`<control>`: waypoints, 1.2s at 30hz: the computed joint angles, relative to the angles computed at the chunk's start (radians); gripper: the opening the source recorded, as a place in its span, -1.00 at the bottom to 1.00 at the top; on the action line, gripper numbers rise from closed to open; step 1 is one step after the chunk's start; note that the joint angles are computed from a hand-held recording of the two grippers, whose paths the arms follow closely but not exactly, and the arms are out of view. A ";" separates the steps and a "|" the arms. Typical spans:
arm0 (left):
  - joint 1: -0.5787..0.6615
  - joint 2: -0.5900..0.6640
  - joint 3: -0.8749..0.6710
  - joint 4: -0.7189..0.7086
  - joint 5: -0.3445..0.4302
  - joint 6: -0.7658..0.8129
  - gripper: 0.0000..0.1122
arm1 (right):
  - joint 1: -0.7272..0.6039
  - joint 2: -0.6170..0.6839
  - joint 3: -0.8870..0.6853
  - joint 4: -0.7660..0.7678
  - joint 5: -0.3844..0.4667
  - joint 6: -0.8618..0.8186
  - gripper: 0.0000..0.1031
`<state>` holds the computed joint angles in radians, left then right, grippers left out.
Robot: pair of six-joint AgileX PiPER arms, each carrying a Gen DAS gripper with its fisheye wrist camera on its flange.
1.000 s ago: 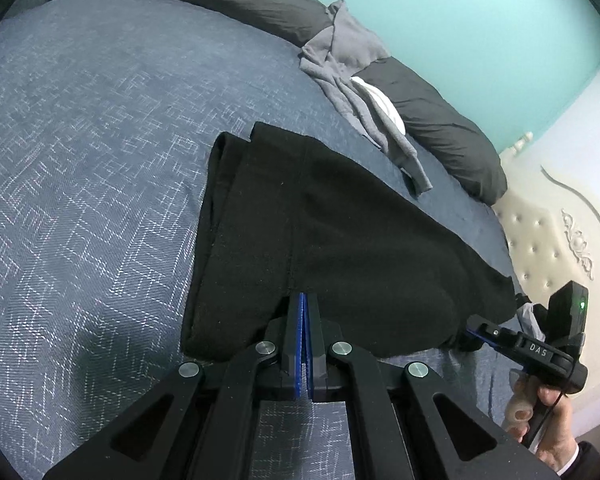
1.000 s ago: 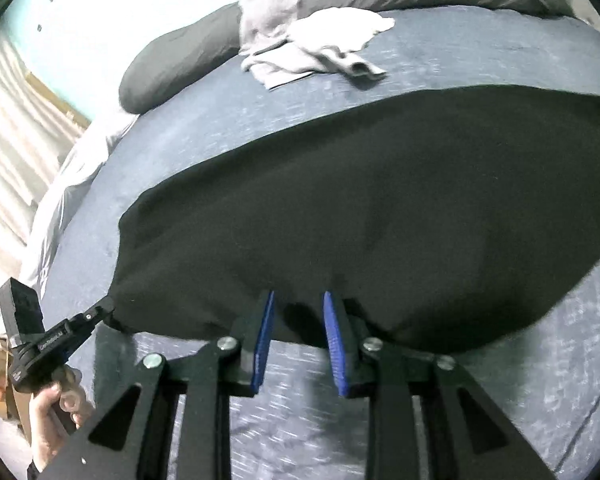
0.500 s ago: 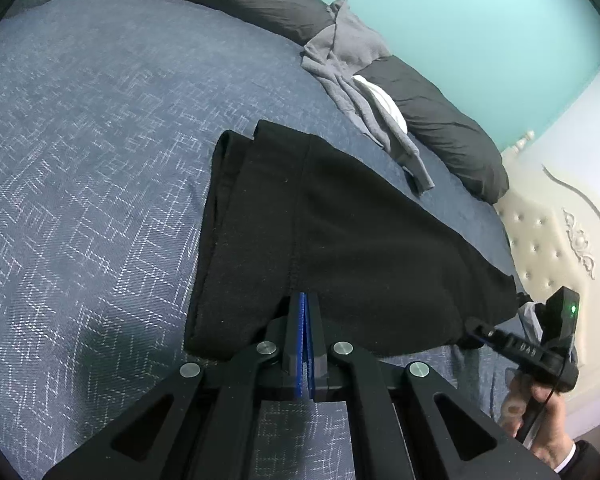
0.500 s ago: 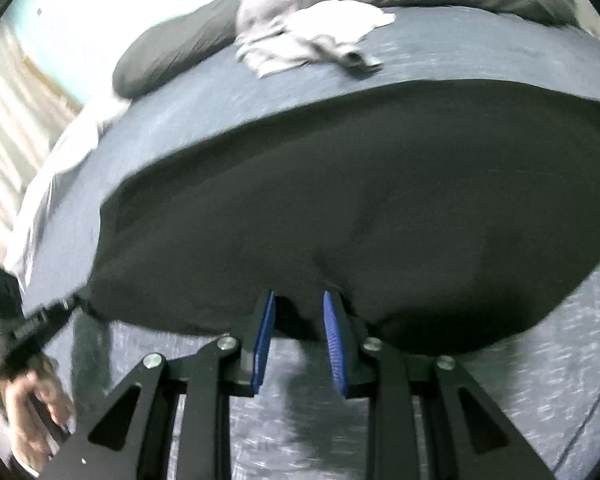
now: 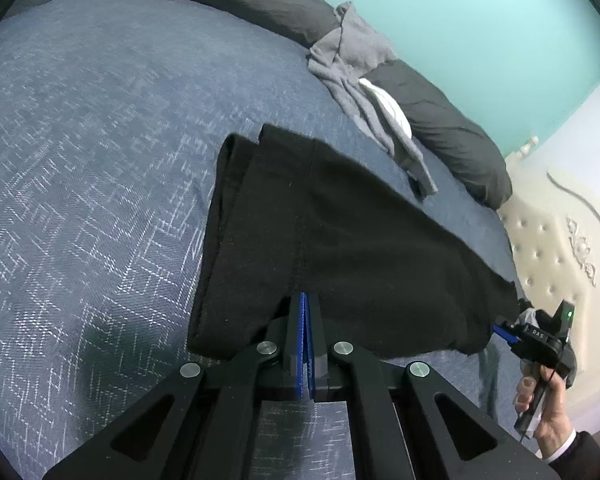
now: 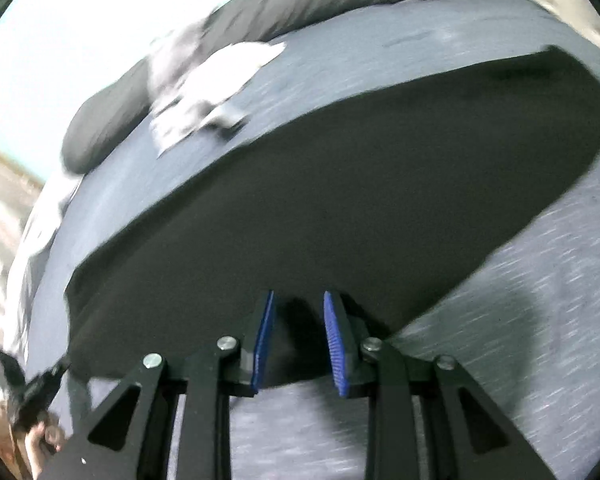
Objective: Fold clothes
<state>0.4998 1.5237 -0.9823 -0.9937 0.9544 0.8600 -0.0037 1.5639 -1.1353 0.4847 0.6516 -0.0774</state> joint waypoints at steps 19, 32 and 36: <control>-0.290 -0.056 -0.014 0.082 -0.242 -0.223 0.52 | -0.619 0.294 -0.433 0.118 0.161 -0.229 0.04; -0.435 -0.045 -0.038 0.181 -0.358 -0.352 0.61 | -0.736 0.524 -0.781 0.120 0.243 -0.124 0.05; -0.473 -0.035 -0.043 0.230 -0.387 -0.392 0.74 | -0.736 0.603 -0.904 0.091 0.292 -0.062 0.05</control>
<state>0.0264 1.4883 -1.0250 -0.7636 0.5677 0.4675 -0.7395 2.1664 -2.0393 0.5755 0.9435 -0.1395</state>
